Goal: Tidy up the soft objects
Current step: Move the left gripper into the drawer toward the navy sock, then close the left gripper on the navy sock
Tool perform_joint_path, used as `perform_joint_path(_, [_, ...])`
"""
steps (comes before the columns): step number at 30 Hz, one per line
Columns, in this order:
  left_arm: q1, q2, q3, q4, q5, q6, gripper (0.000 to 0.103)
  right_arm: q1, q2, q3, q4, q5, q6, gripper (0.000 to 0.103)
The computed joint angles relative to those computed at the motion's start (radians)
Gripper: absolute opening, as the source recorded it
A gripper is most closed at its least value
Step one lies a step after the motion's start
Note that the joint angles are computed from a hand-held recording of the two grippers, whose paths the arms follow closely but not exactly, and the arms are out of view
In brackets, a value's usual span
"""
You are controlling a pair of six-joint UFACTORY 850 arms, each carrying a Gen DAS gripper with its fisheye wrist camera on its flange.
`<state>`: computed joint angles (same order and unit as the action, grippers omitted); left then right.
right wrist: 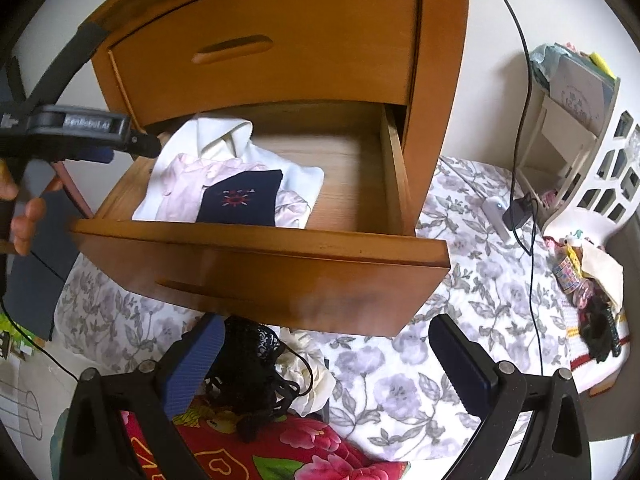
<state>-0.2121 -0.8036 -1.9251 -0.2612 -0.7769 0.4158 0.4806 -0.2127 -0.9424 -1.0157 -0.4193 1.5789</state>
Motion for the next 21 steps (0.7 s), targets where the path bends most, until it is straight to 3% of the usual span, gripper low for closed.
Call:
perform_joint_path(4, [-0.036,-0.039,-0.047,0.042,-0.039,0.004,0.096,-0.01,-0.008,0.004,0.011,0.016,-0.007,0.103])
perform_joint_path(14, [-0.092,-0.217,-0.269,0.046,-0.255,-0.053,0.096,-0.026,-0.017,0.016,0.049,0.038,-0.037,0.103])
perform_joint_path(21, [-0.139,-0.286,-0.35,0.14,-0.314,-0.104,0.096,-0.041,-0.01,0.029,0.056,0.044,-0.033,0.103])
